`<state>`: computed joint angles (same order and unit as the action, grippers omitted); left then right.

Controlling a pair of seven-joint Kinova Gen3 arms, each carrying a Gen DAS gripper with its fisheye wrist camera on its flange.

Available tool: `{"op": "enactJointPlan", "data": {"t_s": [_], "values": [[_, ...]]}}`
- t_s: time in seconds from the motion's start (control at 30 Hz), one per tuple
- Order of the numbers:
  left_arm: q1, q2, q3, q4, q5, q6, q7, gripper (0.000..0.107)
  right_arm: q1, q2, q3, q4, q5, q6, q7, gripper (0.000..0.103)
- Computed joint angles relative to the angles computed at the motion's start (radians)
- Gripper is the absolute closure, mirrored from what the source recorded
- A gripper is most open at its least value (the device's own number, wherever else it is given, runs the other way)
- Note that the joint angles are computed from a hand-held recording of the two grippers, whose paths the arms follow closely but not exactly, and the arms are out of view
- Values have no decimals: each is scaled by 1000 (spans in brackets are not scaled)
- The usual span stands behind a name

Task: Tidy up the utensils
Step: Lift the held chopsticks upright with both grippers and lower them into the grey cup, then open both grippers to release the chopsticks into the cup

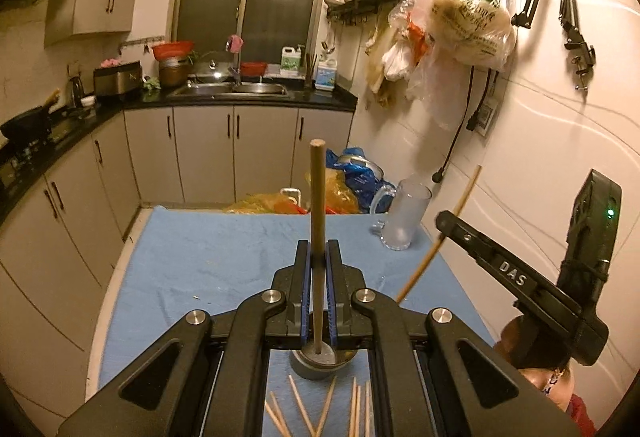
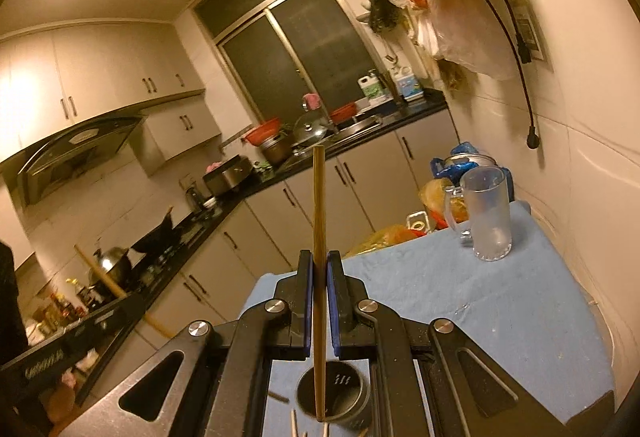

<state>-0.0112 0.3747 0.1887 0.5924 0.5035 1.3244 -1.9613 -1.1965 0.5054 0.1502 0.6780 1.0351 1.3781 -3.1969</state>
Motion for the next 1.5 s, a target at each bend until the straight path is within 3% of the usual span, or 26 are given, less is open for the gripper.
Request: {"op": "enactJointPlan", "data": {"t_s": [0.23,0.53,0.8,0.9,1.03,1.5], "values": [[65,71,-12,-13,-70,25,39,101,75,-1,-36,62,-79,-66,-22,96],[91,111,-17,27,-118,15,39,101,151,-2,-69,137,-199,-149,-24,96],[89,104,-18,74,-129,-19,18,101,170,13,-67,133,-251,-160,-2,93],[91,105,-17,64,-134,-19,30,91,165,7,-63,142,-250,-159,-3,93],[75,48,-24,162,-125,-100,6,81,143,-12,-57,165,-221,-153,-39,77],[28,-141,-60,483,-112,-290,-71,75,40,-78,-120,271,-116,-53,-188,70]]}}
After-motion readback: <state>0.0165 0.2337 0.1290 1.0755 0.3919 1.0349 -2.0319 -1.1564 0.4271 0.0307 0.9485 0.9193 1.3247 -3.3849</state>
